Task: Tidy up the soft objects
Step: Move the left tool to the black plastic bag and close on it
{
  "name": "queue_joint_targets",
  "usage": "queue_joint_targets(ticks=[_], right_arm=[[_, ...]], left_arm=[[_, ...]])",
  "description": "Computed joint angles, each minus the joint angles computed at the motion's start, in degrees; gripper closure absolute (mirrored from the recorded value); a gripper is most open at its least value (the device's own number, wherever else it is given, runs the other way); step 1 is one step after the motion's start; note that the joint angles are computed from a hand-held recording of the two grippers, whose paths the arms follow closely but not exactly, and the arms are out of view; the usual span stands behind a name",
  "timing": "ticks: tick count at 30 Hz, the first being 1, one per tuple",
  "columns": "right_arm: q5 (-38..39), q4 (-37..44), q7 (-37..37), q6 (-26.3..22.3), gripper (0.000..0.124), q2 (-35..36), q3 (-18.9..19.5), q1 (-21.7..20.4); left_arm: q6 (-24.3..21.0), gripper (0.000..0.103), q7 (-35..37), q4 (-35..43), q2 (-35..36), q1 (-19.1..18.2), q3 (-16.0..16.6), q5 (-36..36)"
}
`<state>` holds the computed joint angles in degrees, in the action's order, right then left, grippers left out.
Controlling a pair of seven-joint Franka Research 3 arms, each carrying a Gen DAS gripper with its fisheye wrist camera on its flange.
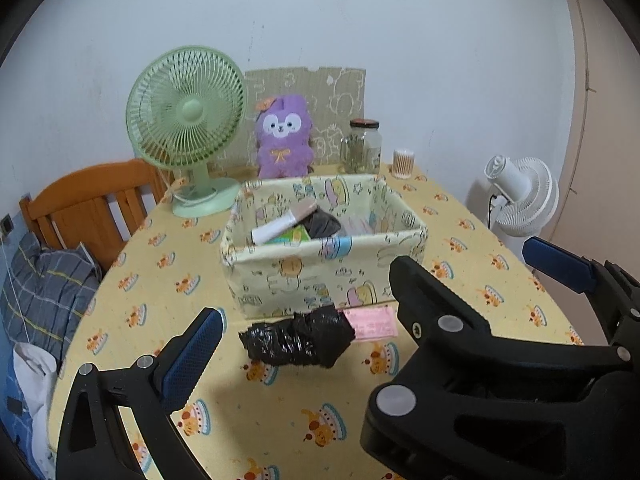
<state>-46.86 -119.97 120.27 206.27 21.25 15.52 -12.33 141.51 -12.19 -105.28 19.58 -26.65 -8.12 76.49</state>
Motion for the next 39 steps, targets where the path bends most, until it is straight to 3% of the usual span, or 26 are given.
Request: queue_joint_targets(ticks=[8,19,27,33,35,39], right_arm=[[1.2,1.65,-1.93,-1.22,0.022,3.9,1.47,-0.39],[1.92,6.14,-6.25,-8.78,0.023,10.57,11.47,-7.34],[6.71,8.37,-11.44,-13.26,0.023,14.09,16.06,-9.99],[11.37,9.63,-15.45,-15.31,0.024,15.05,16.38,-9.26],[12.65,9.99,-16.9,-16.11,0.024,15.57,17.14,-9.57],[14.83,9.92,-20.01,-17.42,0.024,16.26,19.4,-11.02]], left_arm=[[2.48,0.002,0.66,0.31,2.63,1.12,0.77,-2.76],[4.32,0.005,4.61,1.91,6.15,1.71,2.64,-8.7],[4.95,0.008,7.53,4.75,9.01,1.05,4.05,-10.22],[7.17,0.025,9.89,5.93,10.26,1.17,4.95,-12.05],[7.77,0.036,10.4,6.11,10.53,1.04,5.28,-12.25],[8.09,0.047,10.33,5.7,10.21,0.51,5.89,-11.97]])
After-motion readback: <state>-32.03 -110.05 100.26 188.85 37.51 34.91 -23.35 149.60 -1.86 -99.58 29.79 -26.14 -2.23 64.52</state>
